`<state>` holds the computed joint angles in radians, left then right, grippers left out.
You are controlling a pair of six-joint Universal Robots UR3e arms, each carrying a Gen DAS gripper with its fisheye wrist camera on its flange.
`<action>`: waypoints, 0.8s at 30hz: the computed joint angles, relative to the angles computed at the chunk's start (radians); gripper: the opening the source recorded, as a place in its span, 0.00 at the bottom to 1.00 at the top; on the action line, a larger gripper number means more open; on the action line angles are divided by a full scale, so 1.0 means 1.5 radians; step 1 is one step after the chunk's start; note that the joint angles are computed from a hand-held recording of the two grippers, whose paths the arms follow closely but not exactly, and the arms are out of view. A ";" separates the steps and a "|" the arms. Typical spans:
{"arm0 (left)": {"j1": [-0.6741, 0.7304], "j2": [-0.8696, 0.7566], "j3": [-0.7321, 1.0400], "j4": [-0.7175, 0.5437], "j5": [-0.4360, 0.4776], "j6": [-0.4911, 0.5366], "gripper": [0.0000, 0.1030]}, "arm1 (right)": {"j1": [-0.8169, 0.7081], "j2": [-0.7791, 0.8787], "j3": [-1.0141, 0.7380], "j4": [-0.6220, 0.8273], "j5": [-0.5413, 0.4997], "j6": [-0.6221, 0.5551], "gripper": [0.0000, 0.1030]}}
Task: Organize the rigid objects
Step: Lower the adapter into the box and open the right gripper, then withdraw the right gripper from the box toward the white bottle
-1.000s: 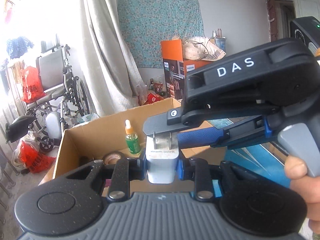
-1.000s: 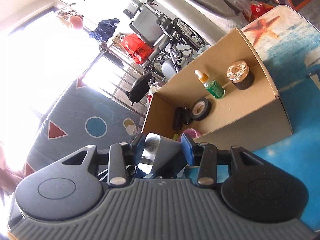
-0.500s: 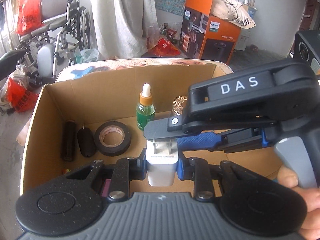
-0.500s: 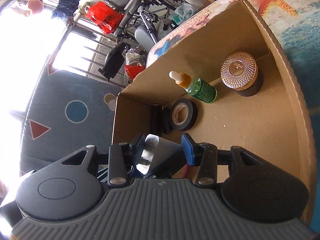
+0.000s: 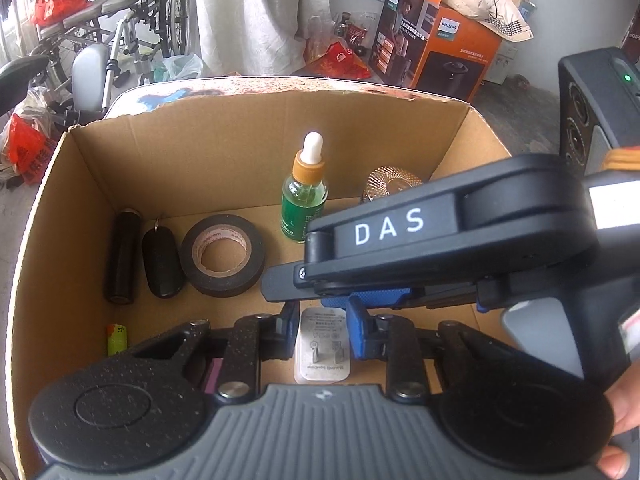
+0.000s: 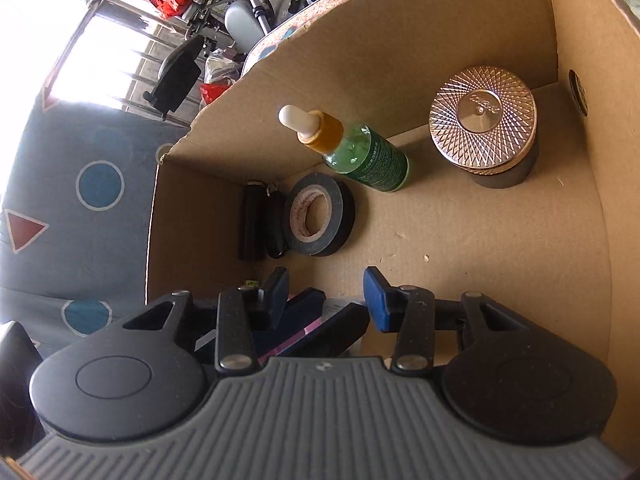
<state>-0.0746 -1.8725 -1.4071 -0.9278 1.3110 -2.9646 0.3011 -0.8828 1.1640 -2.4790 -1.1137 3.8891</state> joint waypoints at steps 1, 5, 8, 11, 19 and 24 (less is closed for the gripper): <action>0.002 0.004 -0.006 0.005 -0.005 0.001 0.26 | 0.001 -0.002 0.003 -0.003 -0.003 0.002 0.40; 0.003 0.038 -0.047 0.046 -0.014 -0.001 0.45 | 0.005 -0.041 0.056 -0.055 -0.031 -0.007 0.40; 0.007 0.088 -0.103 0.097 -0.022 -0.002 0.64 | 0.007 -0.100 0.145 -0.151 -0.052 0.000 0.41; 0.019 0.152 -0.154 0.113 -0.048 0.003 0.74 | 0.020 -0.182 0.249 -0.243 -0.093 0.006 0.42; 0.092 0.421 -0.340 0.105 -0.165 0.047 0.97 | 0.152 -0.424 0.464 -0.369 -0.343 -0.020 0.87; 0.147 0.588 -0.416 0.036 -0.198 0.087 1.00 | 0.305 -0.533 0.517 -0.325 -0.560 -0.012 0.99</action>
